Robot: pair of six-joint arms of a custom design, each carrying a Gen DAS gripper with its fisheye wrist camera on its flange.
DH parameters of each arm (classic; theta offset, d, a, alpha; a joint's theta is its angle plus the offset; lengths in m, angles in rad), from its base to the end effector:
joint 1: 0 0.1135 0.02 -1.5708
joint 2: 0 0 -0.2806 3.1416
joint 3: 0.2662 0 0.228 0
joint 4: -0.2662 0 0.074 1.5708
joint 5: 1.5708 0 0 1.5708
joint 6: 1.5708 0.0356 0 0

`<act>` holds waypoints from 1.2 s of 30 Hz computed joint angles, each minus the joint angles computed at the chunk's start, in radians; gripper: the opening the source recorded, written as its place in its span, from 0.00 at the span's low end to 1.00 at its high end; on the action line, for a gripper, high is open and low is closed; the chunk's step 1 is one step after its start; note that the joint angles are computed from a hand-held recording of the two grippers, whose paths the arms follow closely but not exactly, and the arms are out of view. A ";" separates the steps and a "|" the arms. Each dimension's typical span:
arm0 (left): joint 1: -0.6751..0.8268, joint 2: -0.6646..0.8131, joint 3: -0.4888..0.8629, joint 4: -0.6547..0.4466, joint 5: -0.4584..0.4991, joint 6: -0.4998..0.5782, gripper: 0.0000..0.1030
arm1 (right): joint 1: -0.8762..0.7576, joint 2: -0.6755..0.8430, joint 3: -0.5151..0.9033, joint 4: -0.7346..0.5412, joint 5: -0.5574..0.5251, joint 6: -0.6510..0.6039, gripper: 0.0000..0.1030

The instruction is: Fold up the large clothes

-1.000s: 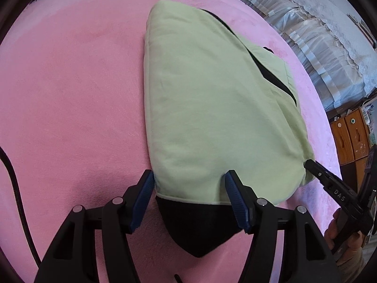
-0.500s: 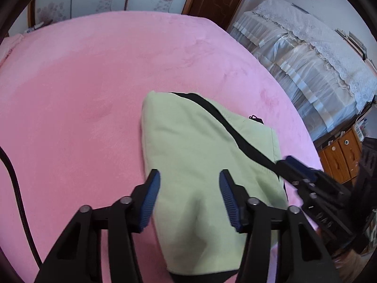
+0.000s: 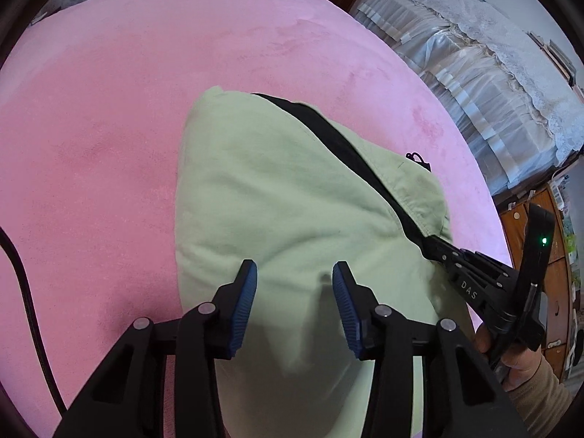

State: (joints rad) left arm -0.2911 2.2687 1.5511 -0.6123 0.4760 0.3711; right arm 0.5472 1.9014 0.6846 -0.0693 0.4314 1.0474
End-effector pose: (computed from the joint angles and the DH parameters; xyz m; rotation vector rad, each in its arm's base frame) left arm 0.4079 -0.1392 0.1264 0.9913 2.6301 -0.6674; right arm 0.2413 0.1296 0.0913 0.7323 2.5324 -0.1332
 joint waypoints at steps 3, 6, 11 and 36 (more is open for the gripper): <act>-0.008 -0.001 -0.013 0.022 -0.014 0.005 0.41 | 0.038 0.025 0.015 -0.053 0.049 0.026 0.00; -0.013 0.005 -0.004 0.018 -0.008 -0.004 0.41 | 0.054 0.041 0.020 -0.060 0.067 0.060 0.00; -0.006 -0.005 -0.008 0.010 -0.016 0.004 0.45 | 0.040 -0.005 -0.002 -0.044 0.039 0.090 0.00; 0.166 -0.421 -0.117 -0.346 0.024 0.063 0.58 | 0.539 -0.475 0.325 -1.009 0.339 0.610 0.82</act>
State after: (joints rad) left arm -0.1255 1.8474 1.4341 -0.9582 0.5004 0.4343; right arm 1.0865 1.4262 1.0099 -1.0784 0.7708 1.6572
